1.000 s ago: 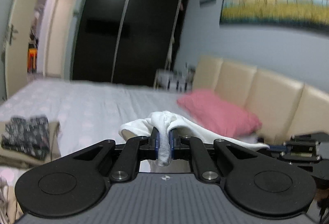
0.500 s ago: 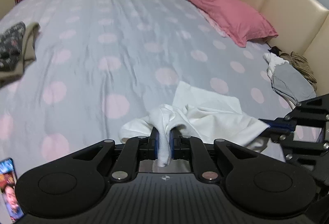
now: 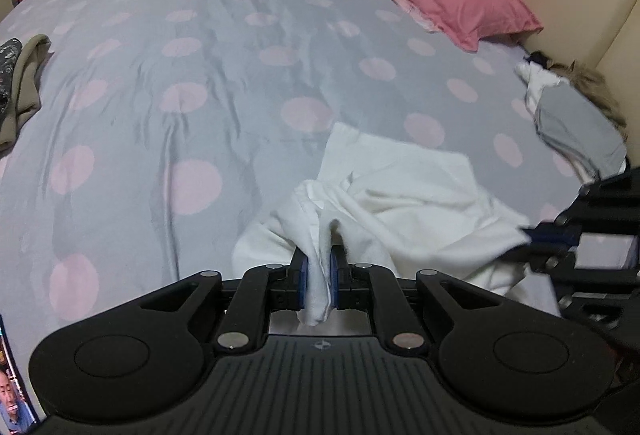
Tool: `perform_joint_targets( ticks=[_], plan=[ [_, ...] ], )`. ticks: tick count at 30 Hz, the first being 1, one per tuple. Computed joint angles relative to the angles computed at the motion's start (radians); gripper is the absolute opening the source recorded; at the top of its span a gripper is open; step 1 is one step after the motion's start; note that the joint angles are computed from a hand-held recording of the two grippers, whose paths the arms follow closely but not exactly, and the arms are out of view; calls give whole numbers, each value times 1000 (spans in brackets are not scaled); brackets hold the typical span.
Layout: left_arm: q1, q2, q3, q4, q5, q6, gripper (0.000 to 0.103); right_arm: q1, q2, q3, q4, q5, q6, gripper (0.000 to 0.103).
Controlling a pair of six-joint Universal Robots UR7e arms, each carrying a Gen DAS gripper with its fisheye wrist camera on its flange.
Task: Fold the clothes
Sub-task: 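Lower the shirt onto the bed with both grippers, laying it flat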
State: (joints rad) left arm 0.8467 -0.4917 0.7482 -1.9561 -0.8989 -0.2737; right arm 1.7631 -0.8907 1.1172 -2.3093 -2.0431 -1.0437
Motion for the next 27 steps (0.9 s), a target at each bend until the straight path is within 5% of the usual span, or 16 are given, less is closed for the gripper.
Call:
perform_joint_targets(
  ticks=[27],
  plan=[
    [-3,-2,9,-17,1,2,8,2,-2,7,-5,-11,0,8]
  ],
)
